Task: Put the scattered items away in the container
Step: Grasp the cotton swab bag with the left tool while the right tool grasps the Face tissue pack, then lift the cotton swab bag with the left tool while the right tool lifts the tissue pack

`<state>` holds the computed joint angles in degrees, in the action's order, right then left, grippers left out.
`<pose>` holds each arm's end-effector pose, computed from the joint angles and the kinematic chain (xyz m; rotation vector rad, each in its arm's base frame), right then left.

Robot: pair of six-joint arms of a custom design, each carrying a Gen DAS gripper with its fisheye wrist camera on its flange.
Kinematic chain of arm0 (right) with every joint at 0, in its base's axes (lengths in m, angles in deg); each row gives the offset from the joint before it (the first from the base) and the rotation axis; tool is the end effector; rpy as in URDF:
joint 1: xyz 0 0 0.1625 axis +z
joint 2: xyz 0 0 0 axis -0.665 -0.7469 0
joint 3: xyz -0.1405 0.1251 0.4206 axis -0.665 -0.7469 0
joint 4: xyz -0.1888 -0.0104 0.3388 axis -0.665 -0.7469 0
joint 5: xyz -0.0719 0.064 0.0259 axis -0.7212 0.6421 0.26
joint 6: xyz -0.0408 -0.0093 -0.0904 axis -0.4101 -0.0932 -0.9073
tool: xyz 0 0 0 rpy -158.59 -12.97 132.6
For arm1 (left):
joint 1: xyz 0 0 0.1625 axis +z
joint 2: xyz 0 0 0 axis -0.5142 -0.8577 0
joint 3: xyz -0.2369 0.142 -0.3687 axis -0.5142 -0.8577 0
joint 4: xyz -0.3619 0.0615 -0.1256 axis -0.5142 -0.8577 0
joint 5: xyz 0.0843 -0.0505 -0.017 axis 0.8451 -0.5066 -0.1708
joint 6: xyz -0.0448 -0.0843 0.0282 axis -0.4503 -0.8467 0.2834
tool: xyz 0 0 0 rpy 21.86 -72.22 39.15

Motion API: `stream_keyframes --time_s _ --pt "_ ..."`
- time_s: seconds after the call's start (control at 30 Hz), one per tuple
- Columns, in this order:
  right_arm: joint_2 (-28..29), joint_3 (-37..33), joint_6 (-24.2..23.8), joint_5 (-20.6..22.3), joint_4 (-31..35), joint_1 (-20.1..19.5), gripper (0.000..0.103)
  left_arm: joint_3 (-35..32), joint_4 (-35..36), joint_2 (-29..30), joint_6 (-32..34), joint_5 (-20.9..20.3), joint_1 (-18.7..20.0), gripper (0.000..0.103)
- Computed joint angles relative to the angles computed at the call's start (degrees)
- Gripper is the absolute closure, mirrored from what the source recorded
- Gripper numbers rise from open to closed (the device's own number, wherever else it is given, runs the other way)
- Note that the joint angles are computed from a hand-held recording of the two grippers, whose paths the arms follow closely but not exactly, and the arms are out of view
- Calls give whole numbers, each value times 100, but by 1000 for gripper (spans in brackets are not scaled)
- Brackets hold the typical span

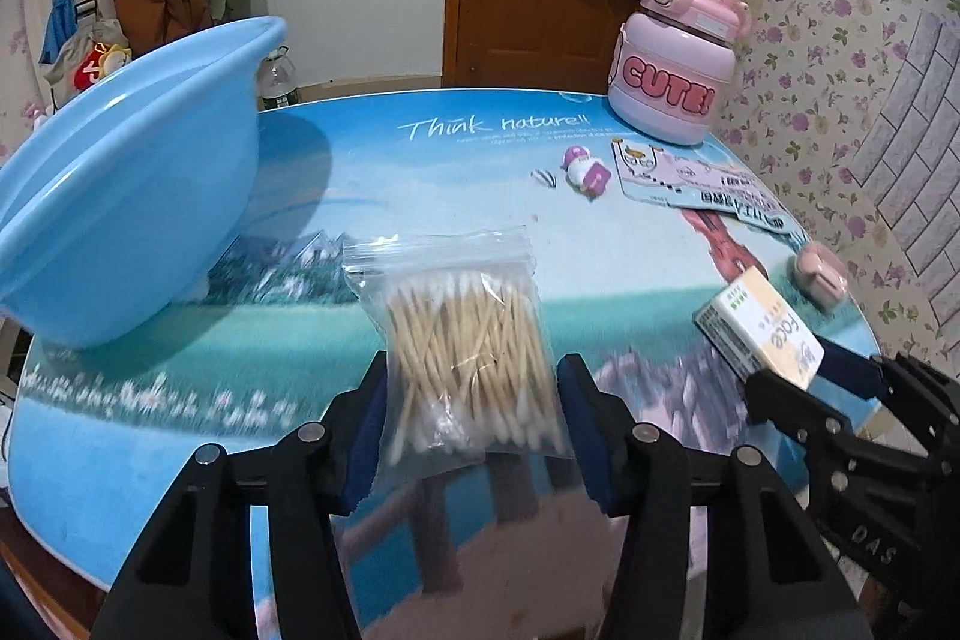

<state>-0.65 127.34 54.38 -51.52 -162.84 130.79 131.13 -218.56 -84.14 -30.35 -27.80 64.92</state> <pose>0.0734 -0.5047 0.2997 0.2652 -2.2576 0.8742 -0.4148 -0.5259 -0.0035 0.6088 2.3937 -0.7082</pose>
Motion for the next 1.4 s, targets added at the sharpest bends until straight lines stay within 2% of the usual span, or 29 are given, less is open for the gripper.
stream_keyframes --time_s 0.37,0.67,0.87,1.07,1.2,1.4 --pt "43 315 53 -194 -349 183 53 628 -156 -353 -389 -106 -209 51" --pt "160 388 73 -290 -674 250 52 992 -352 -550 -526 -28 -259 51" --pt "214 400 -36 -297 -829 286 51 1021 -437 -562 -497 -58 -252 51" --pt "253 391 -122 -253 -856 301 42 1015 -438 -550 -483 -19 -251 49" --pt "341 380 -305 -248 -1064 301 41 953 -411 -507 -446 65 -244 43" --pt "394 284 -413 -185 -1116 234 41 854 -408 -474 -363 147 -182 40"
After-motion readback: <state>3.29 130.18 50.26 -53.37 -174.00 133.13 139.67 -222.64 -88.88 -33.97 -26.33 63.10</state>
